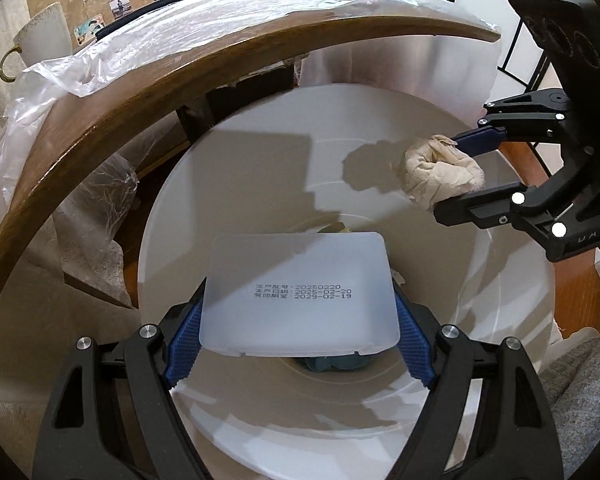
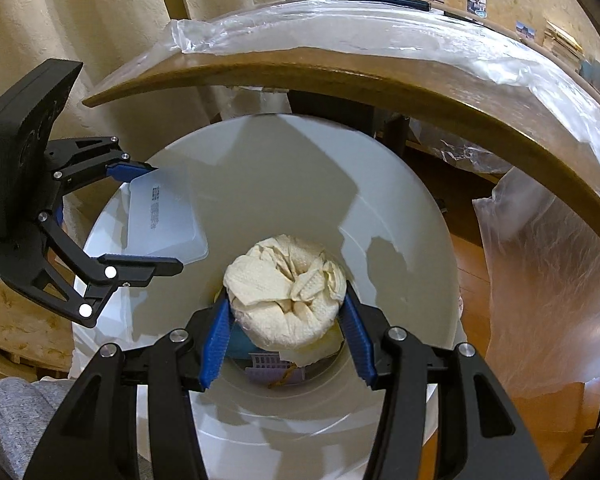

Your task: Collect trash

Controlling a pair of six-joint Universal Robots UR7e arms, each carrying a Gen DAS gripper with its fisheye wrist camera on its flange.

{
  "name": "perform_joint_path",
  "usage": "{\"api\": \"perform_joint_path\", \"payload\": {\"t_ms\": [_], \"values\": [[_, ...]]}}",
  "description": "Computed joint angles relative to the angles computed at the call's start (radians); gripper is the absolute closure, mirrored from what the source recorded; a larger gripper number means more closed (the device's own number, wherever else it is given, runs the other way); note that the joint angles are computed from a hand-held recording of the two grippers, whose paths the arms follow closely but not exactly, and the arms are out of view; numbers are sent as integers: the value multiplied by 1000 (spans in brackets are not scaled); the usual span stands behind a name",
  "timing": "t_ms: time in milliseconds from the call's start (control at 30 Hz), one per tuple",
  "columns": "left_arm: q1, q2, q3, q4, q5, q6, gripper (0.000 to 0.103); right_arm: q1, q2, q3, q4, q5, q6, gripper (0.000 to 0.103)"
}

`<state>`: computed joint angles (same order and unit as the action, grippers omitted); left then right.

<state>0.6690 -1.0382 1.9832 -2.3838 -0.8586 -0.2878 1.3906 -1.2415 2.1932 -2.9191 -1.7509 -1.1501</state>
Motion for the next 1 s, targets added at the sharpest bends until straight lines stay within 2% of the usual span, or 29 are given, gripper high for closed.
{"api": "perform_joint_path", "payload": {"t_ms": [300, 400, 433, 467, 533, 600, 767, 900, 1000], "values": [[-5, 18, -17, 19, 11, 1, 21, -3, 22, 4, -52, -15, -14, 52], [0, 20, -16, -7, 0, 43, 20, 0, 36, 13, -107, -29, -28, 52], [0, 21, -15, -14, 0, 59, 19, 1, 38, 17, -122, -32, -35, 44], [-3, 26, -17, -8, 13, 63, 13, 2, 39, 19, -126, -37, -36, 26], [-12, 36, -20, 2, 46, 61, 9, -6, 33, 28, -142, -12, -23, 18], [-10, 36, -21, -4, 35, 66, 9, -7, 24, 24, -115, -5, -15, 18], [-1, 23, -20, -10, 9, 41, 9, -12, 16, 31, -141, 18, -3, 16], [-19, 3, -5, -16, 19, 20, 9, -18, -13, 35, -134, 52, 29, 14], [-34, -25, -2, -24, -6, -8, 9, -23, -53, 40, -101, 85, 49, 13]]}}
